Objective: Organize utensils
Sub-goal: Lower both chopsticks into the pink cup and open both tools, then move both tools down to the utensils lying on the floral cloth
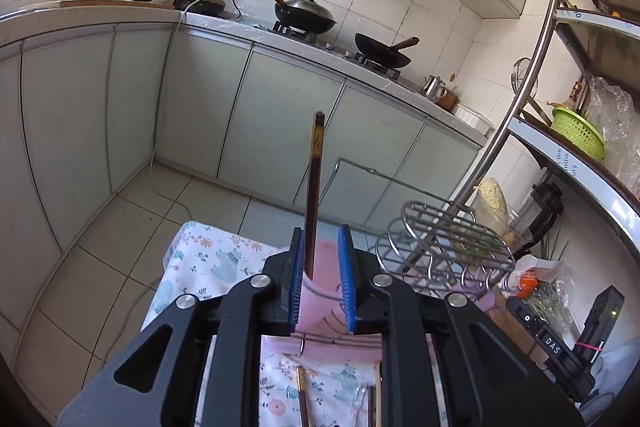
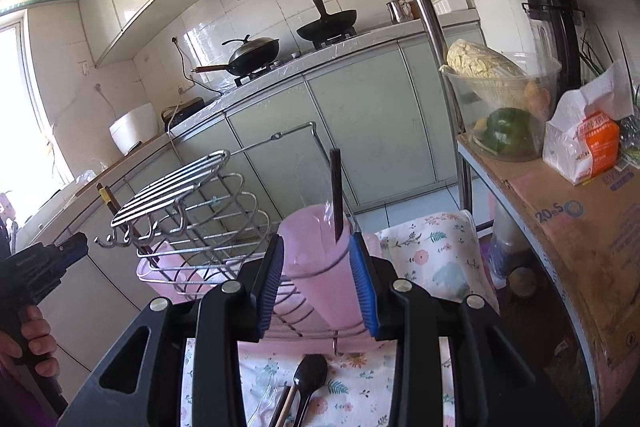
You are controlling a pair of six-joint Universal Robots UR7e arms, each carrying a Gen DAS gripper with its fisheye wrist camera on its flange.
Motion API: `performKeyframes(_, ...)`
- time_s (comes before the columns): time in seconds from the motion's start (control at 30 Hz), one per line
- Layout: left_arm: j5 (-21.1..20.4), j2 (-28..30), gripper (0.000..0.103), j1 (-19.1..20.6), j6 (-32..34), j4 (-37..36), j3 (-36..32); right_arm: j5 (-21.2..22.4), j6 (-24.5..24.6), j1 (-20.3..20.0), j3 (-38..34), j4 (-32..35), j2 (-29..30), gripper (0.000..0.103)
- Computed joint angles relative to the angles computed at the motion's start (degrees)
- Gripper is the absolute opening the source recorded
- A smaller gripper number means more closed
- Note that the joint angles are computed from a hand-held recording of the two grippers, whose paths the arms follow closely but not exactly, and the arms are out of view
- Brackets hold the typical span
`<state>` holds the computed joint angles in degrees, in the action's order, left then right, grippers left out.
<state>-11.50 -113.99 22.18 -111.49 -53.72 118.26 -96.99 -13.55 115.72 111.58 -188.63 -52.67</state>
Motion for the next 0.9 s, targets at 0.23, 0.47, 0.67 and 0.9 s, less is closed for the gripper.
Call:
performKeyframes(0.23, -4.6, -3.1, 0.017, -1.7, 0.5, -2.0, 3.6, 1.3, 2.3, -1.2, 2.4, 2.1, -1.6, 0.034)
performKeyframes(0.47, -11.0, -5.8, 0.017, 1.6, 14.1, -20.3, 10.0, 1.3, 3.3, -1.8, 4.1, 3.9, -2.3, 0.034)
performKeyframes(0.67, -15.5, -4.9, 0.017, 4.6, 23.0, -30.9, 13.1, 1.4, 3.8, -2.1, 4.7, 5.7, -2.6, 0.035)
performKeyframes(0.9, -19.9, -3.5, 0.017, 7.1, 28.8, -37.1, 14.6, 1.0, 3.3, -2.1, 5.1, 6.8, -2.6, 0.035)
